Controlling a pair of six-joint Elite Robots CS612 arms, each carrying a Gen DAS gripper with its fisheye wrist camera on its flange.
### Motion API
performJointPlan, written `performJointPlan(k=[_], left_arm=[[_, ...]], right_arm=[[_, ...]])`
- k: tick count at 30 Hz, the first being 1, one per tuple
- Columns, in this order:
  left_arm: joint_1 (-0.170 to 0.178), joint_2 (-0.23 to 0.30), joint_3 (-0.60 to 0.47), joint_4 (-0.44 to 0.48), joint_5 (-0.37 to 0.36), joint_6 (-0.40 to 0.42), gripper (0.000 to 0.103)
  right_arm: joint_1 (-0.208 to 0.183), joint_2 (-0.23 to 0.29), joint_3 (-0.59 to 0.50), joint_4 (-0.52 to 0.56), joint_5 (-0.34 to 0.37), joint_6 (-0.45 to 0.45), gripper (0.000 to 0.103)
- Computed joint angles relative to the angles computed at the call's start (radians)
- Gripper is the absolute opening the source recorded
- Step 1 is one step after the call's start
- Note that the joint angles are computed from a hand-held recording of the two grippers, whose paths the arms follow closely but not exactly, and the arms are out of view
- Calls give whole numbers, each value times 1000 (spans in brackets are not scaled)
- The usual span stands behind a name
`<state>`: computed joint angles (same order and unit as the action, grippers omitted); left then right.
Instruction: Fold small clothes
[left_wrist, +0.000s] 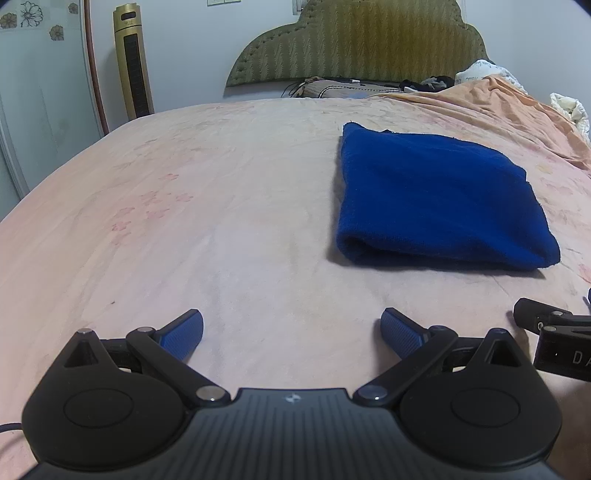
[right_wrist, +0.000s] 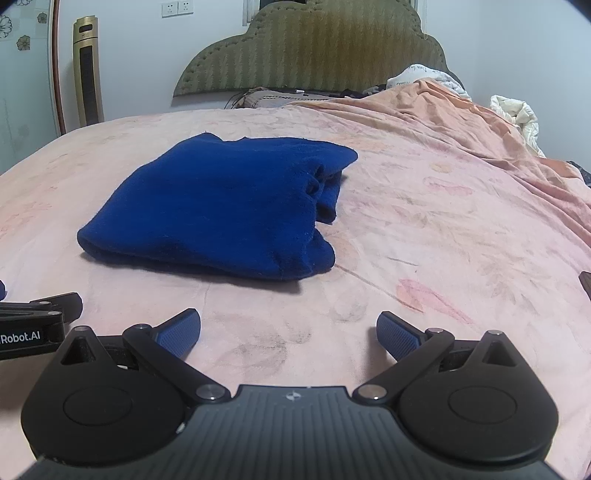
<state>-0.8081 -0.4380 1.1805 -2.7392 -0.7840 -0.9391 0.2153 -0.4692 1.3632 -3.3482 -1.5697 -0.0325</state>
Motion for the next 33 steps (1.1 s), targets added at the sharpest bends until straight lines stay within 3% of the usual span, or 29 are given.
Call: performJointPlan(k=[33], left_arm=[[-2,-3,3,23,13,-20,103]], right_arm=[[2,-3,2,-3,5,2,102]])
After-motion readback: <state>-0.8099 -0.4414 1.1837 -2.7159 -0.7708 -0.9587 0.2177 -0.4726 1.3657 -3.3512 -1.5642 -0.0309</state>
